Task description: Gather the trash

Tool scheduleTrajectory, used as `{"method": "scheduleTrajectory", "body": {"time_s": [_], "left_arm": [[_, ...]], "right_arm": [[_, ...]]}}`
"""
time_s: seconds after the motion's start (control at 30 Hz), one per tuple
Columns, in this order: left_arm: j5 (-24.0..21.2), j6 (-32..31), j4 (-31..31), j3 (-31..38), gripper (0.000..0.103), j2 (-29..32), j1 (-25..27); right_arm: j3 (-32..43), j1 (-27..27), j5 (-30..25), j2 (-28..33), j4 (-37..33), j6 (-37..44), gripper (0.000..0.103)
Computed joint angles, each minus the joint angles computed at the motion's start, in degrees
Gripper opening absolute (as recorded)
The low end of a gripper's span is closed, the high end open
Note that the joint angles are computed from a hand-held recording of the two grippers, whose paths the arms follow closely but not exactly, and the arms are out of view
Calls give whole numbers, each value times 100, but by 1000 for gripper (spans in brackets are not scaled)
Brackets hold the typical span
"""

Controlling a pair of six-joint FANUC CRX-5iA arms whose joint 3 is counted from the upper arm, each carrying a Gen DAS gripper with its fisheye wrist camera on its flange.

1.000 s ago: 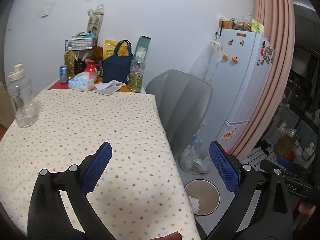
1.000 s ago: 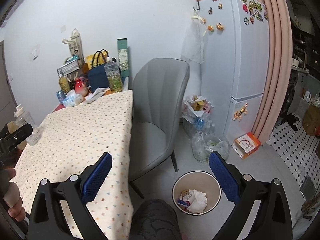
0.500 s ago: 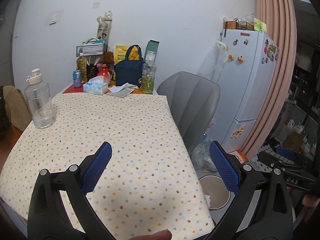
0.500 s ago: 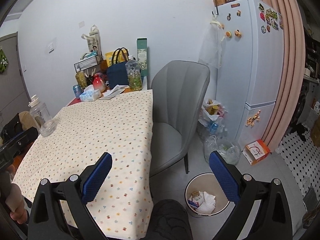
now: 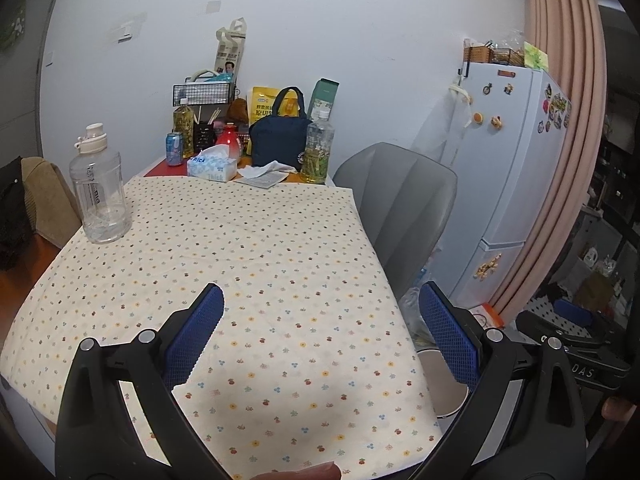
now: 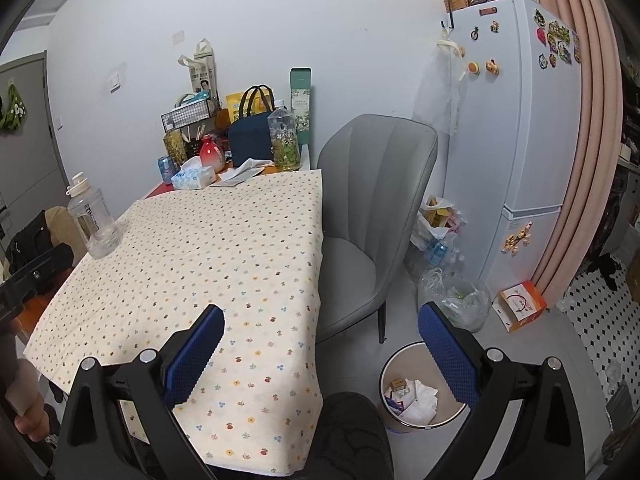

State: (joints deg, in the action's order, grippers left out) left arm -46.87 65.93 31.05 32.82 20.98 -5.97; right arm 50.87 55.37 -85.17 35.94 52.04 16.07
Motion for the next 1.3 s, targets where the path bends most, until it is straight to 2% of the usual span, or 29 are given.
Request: {"method": "scheduleTrajectory", "body": {"time_s": [1.3], "left_arm": [[-107, 167, -111, -14, 97, 57, 15]], "right_arm": [[-347, -33, 274, -83, -196, -66, 95]]}}
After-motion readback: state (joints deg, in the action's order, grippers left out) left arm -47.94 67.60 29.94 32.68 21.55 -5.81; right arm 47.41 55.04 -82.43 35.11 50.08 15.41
